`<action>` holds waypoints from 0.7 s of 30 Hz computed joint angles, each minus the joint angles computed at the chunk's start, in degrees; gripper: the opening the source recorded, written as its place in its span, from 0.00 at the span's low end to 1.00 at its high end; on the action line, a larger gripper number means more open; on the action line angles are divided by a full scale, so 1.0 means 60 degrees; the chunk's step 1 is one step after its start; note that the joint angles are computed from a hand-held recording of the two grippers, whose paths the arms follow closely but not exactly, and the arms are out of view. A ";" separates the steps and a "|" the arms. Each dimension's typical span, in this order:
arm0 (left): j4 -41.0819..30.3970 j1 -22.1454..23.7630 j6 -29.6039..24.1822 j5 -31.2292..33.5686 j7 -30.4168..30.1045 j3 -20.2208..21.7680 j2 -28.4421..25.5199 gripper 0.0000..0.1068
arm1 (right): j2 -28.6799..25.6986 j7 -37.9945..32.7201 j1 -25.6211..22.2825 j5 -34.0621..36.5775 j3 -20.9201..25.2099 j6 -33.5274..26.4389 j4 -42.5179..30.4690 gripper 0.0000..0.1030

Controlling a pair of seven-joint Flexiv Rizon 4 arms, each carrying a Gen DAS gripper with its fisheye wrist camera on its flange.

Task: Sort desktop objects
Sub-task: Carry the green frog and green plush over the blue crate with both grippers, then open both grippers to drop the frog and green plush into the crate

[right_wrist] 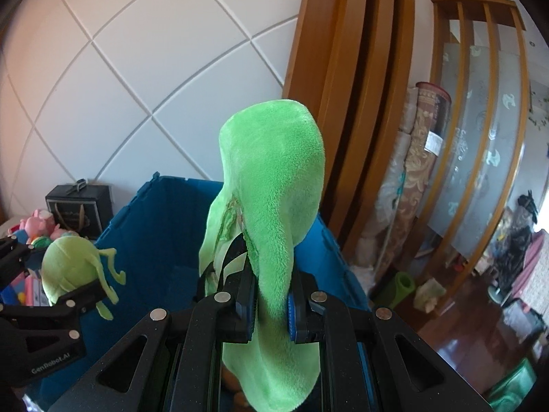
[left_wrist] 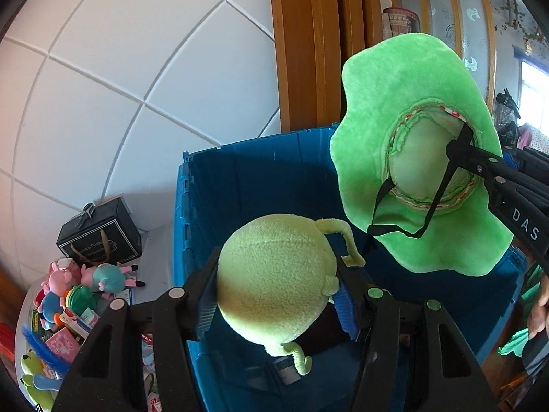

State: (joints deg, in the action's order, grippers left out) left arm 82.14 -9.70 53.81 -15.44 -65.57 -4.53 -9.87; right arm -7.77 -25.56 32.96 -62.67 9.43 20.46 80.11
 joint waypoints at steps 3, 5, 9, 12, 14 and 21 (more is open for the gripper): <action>-0.0987 -0.0170 -0.0522 0.0688 -0.0759 0.0031 -0.0618 0.53 | -0.0160 -0.0345 -0.0273 0.0592 -0.0128 0.0521 -0.0186 0.13; -0.1760 -0.0309 -0.0940 0.1212 -0.1270 0.0117 -0.1077 0.53 | -0.0317 -0.0619 -0.0439 0.1130 -0.0220 0.0843 -0.0386 0.13; -0.2794 -0.0324 -0.1483 0.1368 -0.1571 0.0114 -0.1810 0.54 | -0.0684 -0.1251 -0.0634 0.1856 -0.0460 0.1101 -0.0821 0.13; -0.3406 -0.0324 -0.1990 0.1415 -0.1835 0.0188 -0.2242 0.55 | -0.0928 -0.1644 -0.0751 0.2387 -0.0591 0.1319 -0.1092 0.14; -0.3849 -0.0317 -0.2337 0.1472 -0.1975 0.0232 -0.2539 0.55 | -0.1075 -0.1870 -0.0868 0.2864 -0.0658 0.1553 -0.1250 0.14; -0.4496 -0.0570 -0.2467 0.2179 -0.2415 0.0481 -0.2933 0.69 | -0.1590 -0.1711 -0.0872 0.3214 -0.1130 0.1295 -0.1677 0.87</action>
State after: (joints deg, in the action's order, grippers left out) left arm 55.16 -13.12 39.01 -2.37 -80.06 -1.64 -27.47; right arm -17.31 -35.82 27.73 -43.38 2.65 28.23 70.04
